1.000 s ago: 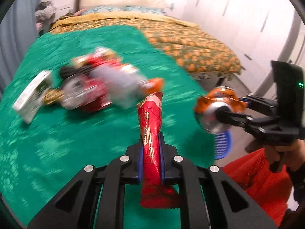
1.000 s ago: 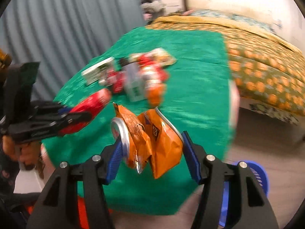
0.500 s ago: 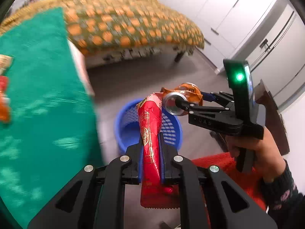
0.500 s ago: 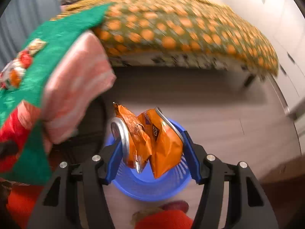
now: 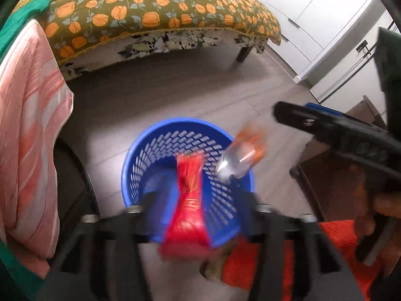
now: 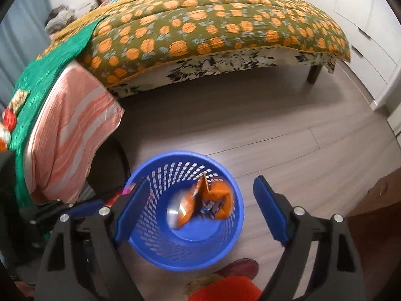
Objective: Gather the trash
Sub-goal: 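Open both tools to drop the wrapper and chip bag into the wastebasket, then move the left tool back to the pile and grasp the crushed red Coke can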
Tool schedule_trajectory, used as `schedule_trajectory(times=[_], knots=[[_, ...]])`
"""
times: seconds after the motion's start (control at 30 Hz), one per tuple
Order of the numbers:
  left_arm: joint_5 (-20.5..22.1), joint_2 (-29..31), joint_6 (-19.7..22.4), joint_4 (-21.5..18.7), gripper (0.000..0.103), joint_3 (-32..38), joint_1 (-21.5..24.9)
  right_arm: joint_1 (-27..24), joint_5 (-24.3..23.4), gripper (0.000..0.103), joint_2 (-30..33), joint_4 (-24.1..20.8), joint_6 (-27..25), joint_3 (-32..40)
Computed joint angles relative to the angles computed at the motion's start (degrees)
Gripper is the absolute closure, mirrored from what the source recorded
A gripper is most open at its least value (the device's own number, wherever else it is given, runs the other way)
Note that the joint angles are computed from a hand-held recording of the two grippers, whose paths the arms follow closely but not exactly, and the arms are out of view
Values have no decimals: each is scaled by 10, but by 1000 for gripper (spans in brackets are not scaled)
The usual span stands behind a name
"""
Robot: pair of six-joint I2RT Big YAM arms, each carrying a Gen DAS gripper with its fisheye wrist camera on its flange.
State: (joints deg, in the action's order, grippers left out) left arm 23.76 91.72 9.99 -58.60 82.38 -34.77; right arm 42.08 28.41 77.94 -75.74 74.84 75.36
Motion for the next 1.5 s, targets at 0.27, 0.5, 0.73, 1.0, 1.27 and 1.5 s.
schedule_trajectory(times=[0.27, 0.5, 0.73, 1.0, 1.27, 1.5], knots=[[20, -80, -14, 95, 5, -48, 20, 21, 82, 14, -8, -9, 14, 22], [49, -167, -23, 103, 5, -76, 54, 49, 187, 4, 3, -49, 64, 67], [40, -209, 18, 45, 5, -87, 133, 70, 186, 4, 55, -6, -18, 111], [34, -215, 85, 11, 5, -77, 293, 109, 144, 4, 202, 24, -186, 270], [36, -161, 114, -4, 5, -32, 441, 143, 59, 4, 366, 85, -301, 501], [35, -116, 107, 2, 5, 21, 457, 157, 58, 4, 431, 75, -325, 581]])
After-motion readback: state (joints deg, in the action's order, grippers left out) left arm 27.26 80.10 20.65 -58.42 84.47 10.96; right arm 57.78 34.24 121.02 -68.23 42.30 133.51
